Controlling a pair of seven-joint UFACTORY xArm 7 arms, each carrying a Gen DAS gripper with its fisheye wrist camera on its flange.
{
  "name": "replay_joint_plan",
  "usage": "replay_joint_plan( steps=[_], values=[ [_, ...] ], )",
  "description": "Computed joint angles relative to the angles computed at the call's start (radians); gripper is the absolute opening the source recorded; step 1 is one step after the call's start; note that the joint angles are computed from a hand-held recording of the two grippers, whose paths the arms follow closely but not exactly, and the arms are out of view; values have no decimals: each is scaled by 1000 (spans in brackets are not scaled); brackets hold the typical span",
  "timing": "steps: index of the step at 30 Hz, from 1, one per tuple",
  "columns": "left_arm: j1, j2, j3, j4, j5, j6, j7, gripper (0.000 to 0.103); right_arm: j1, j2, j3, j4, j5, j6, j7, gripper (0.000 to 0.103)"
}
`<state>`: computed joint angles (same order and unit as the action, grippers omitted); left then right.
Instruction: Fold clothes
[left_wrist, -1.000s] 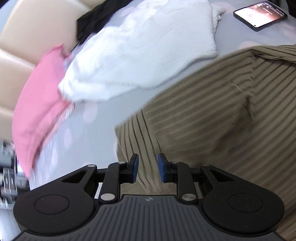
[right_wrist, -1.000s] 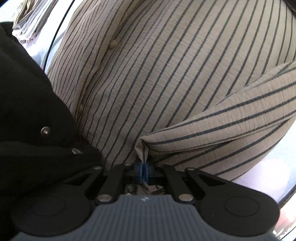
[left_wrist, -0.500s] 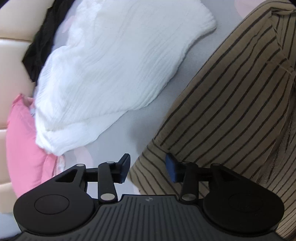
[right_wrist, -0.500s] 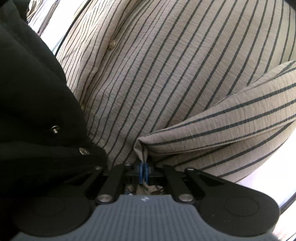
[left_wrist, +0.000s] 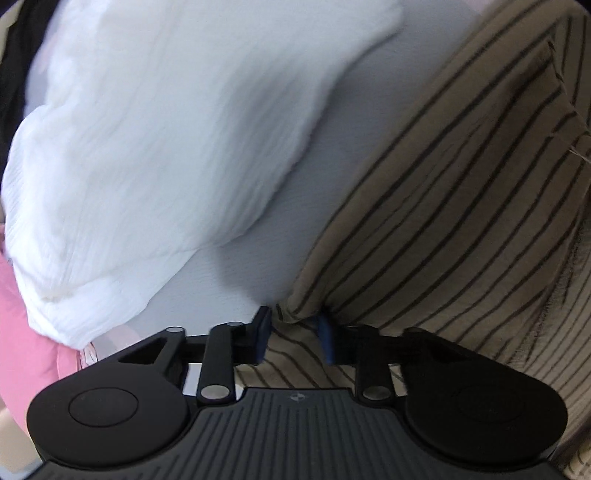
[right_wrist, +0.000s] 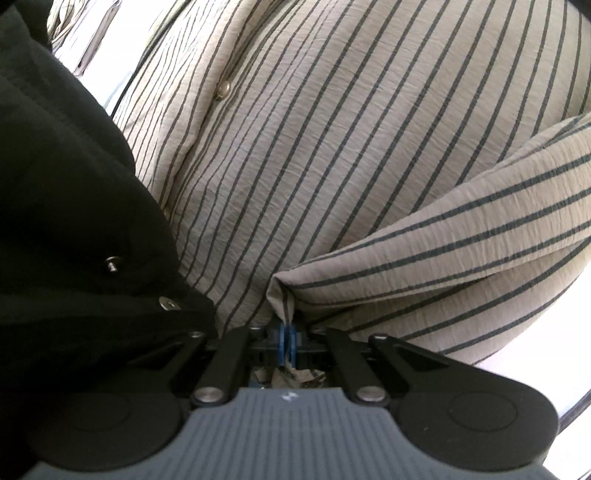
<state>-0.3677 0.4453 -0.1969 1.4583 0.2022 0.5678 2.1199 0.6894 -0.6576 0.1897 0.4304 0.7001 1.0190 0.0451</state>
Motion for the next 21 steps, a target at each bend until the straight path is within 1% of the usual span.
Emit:
replay_joint_plan(
  steps=[1,4,5,8,10,14,16,19,21],
  values=[
    [-2,-3,4,-6,10,-5,5,12,1,-5,1,-2,-1,1,2,2],
    [14,-2,-1,-7,-6,-11,18,6,3,-19,2,-6,-3,8,8,2],
    [20,-2,-3,-7,-13,-13,23,6,5,-24,3,-7,-6,11,9,2],
    [55,-4,-20,0,-83,-15,23,5,9,-36,9,-5,-17,20,18,2],
    [67,-5,-16,16,-117,10,-5,5,12,-50,16,-7,-22,24,32,2],
    [122,-30,-32,1,-208,-18,-9,5,21,-111,27,-24,-29,34,80,2],
    [153,-44,-40,-6,-258,-26,-1,4,26,-154,34,-38,-33,44,119,3],
    [211,-65,-64,-29,-341,-80,67,4,37,-234,49,-61,-35,62,199,3],
    [239,-73,-70,-28,-388,-99,93,4,46,-293,59,-77,-35,77,261,3]
  ],
)
